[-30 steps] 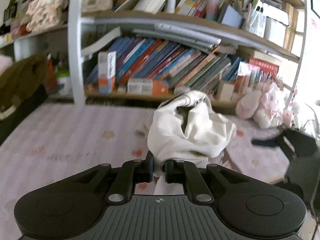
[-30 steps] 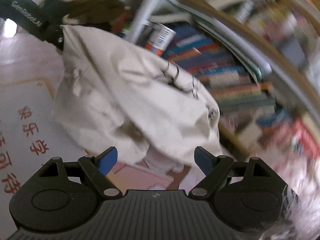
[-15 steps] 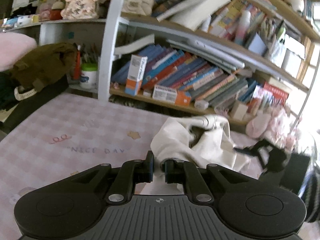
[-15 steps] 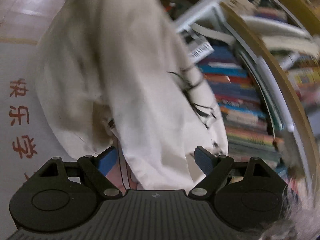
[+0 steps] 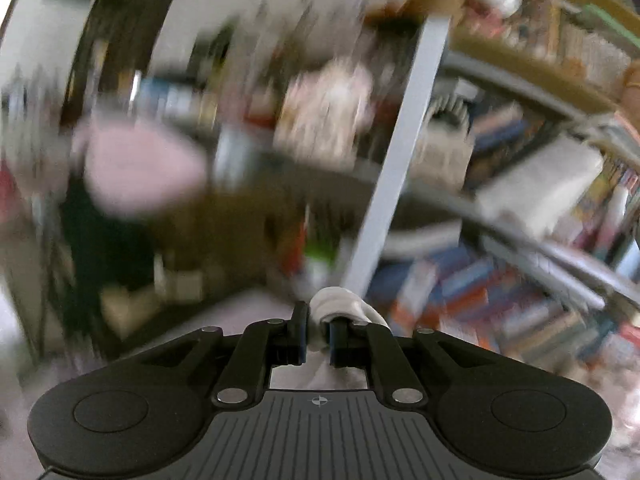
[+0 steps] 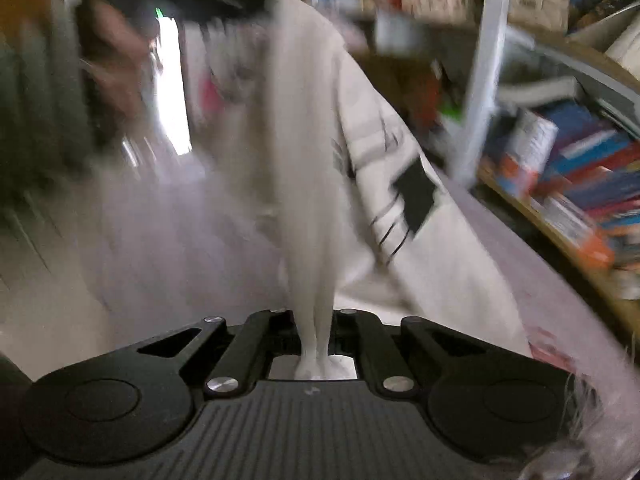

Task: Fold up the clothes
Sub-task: 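Lift the T-shirt with both grippers and shake it open above the bed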

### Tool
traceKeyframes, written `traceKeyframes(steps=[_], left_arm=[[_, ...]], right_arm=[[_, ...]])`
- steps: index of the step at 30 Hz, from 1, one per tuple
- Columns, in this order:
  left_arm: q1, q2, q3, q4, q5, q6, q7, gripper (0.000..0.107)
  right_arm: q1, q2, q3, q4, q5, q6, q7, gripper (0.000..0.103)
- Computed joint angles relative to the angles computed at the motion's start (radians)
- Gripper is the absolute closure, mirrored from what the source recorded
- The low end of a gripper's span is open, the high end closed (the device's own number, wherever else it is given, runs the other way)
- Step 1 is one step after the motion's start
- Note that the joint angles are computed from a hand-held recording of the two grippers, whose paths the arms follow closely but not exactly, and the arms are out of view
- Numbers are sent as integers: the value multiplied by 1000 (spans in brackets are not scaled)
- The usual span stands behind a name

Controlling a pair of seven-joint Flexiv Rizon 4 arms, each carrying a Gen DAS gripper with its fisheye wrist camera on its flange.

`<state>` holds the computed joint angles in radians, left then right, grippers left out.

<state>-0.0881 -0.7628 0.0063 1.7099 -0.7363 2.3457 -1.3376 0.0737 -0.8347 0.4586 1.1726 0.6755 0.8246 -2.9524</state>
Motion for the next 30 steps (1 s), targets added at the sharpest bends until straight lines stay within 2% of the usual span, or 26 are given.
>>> traceKeyframes(steps=[1,3,5,7,8,9,10,11,12,13,15,16,17,18,19,20,21,22,23,24,27,30], left_arm=[[-23,-18,25,-61,11,19,51,99],[-10,-48,5,-185,115,30,66,99],[19,-84,-54,-303,248,-23,40,98],[37,-137,-111,-440,378,-110,13,98],[27,-161,-109,-496,424,-170,-12,98],[12,-204,-93,-576,482,-258,-59,98],[17,-242,-109,-658,570,-366,-108,98],[-6,-281,-92,-739,592,-489,-132,97],[-50,-331,-44,-821,549,-621,-91,92],[-106,-383,38,-902,463,-760,-36,83],[-167,-467,201,-1041,437,-1016,-15,73],[-187,-484,256,-1066,450,-1098,-47,66],[-203,-490,279,-1059,433,-1148,-31,63],[-207,-475,270,-1019,452,-1152,-60,60],[-203,-446,228,-946,459,-1124,-51,49],[-180,-409,156,-865,474,-1080,-36,35],[-143,-369,80,-784,533,-1028,-73,30],[-115,-332,36,-702,558,-971,-93,27],[-106,-302,26,-628,537,-919,-96,26],[-116,-274,48,-556,491,-876,-93,26],[-141,-187,130,-377,499,-809,-211,27],[-153,-145,180,-267,504,-775,-294,27]], right_arm=[[-37,-1,30,-22,45,-41,23,99],[-99,-3,72,-66,145,-116,76,99],[-152,-4,98,-104,254,-180,139,99],[-171,7,77,-103,306,-175,168,99],[-176,14,60,-97,324,-165,181,99],[-176,22,40,-85,334,-151,193,99],[-173,32,13,-61,332,-124,213,99],[-170,40,-13,-37,327,-95,236,99],[-151,38,-47,-28,304,-68,293,99],[-132,30,-82,-19,271,-44,361,99],[-94,13,-142,4,188,11,479,99],[-74,6,-171,20,142,43,525,99],[-52,-2,-202,36,95,73,573,99],[-36,-7,-224,52,55,96,610,99],[-32,-15,-238,57,21,91,651,99],[-29,-24,-251,60,-11,82,692,99],[-33,-29,-248,65,-30,80,711,99],[-36,-33,-244,69,-51,78,722,99],[-39,-38,-239,72,-72,76,733,99],[-42,-39,-231,79,-88,76,745,99],[-35,-57,-212,70,-151,71,789,99],[-34,-70,-189,76,-212,89,795,99]])
